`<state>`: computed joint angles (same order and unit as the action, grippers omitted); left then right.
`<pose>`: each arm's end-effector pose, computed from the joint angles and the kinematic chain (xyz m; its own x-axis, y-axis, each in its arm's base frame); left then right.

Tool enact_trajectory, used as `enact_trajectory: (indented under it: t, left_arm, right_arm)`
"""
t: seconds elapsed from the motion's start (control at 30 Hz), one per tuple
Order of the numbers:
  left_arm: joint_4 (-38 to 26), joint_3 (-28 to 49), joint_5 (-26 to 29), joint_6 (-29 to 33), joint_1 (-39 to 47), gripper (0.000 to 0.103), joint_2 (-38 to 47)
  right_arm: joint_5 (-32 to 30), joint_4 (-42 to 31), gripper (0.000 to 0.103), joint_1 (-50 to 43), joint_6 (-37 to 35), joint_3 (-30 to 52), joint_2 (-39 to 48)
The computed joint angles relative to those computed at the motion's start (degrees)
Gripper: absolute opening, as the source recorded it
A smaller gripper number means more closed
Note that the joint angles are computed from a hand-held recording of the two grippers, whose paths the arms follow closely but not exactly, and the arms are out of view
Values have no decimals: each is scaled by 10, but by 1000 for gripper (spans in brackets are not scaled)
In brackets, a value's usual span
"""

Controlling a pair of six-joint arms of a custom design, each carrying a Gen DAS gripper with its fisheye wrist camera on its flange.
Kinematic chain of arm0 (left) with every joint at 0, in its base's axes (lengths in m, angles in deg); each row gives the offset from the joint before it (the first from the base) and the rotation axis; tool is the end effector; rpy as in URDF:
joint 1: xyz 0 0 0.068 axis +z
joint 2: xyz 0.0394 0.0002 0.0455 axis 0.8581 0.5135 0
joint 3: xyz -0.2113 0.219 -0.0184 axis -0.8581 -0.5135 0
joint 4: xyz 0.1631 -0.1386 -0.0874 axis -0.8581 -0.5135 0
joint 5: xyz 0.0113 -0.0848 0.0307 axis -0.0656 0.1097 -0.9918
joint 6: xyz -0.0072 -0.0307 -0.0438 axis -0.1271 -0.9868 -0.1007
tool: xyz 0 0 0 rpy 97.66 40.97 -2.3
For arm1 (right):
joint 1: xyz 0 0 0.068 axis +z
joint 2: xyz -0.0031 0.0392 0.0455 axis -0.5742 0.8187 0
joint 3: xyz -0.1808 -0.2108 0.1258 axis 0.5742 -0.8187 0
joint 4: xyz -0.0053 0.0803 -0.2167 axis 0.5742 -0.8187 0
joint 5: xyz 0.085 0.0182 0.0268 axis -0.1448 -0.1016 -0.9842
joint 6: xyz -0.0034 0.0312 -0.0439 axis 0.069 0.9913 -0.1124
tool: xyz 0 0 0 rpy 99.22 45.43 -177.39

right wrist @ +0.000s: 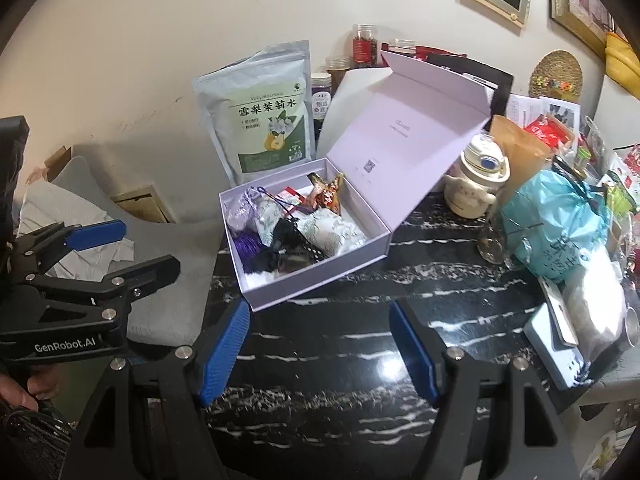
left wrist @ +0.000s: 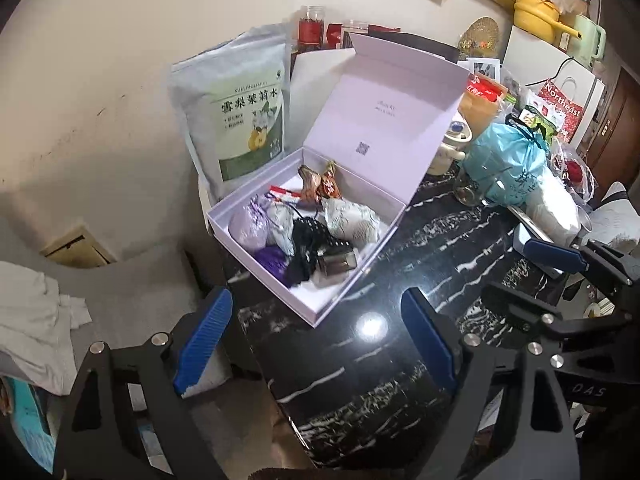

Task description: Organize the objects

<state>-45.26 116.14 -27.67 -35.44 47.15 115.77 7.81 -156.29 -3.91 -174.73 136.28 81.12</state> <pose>0.3923 -0.0896 0.2161 -0.6405 0.4442 -0.6265 0.5336 0.8441 0.0530 0.2169 0.1592 0.2159 0.7086 -0.1415 -0.6913 -0.4029 -0.8854 -0.2317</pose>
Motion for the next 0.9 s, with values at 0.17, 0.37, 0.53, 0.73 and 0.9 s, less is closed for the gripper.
enact_trajectory:
  t: [0.17, 0.37, 0.53, 0.73, 0.9]
  left_arm:
    - [31, -59, -4, -4, -3, 86, -34]
    - [45, -91, -14, -13, -4, 86, -52]
    - [47, -94, -33, -7, -12, 86, -49]
    - [46, -90, -39, 0, -14, 86, -50]
    - [50, -92, -35, 4, -14, 86, -54]
  right_arm:
    - [5, -31, 73, -23, -36, 35, 32]
    - [3, -49, 73, -35, -69, 56, 51]
    - [-9, -60, 73, -41, -79, 70, 58]
    - [-16, -79, 73, -41, -84, 86, 67]
    - [-17, -85, 73, -42, -94, 87, 70]
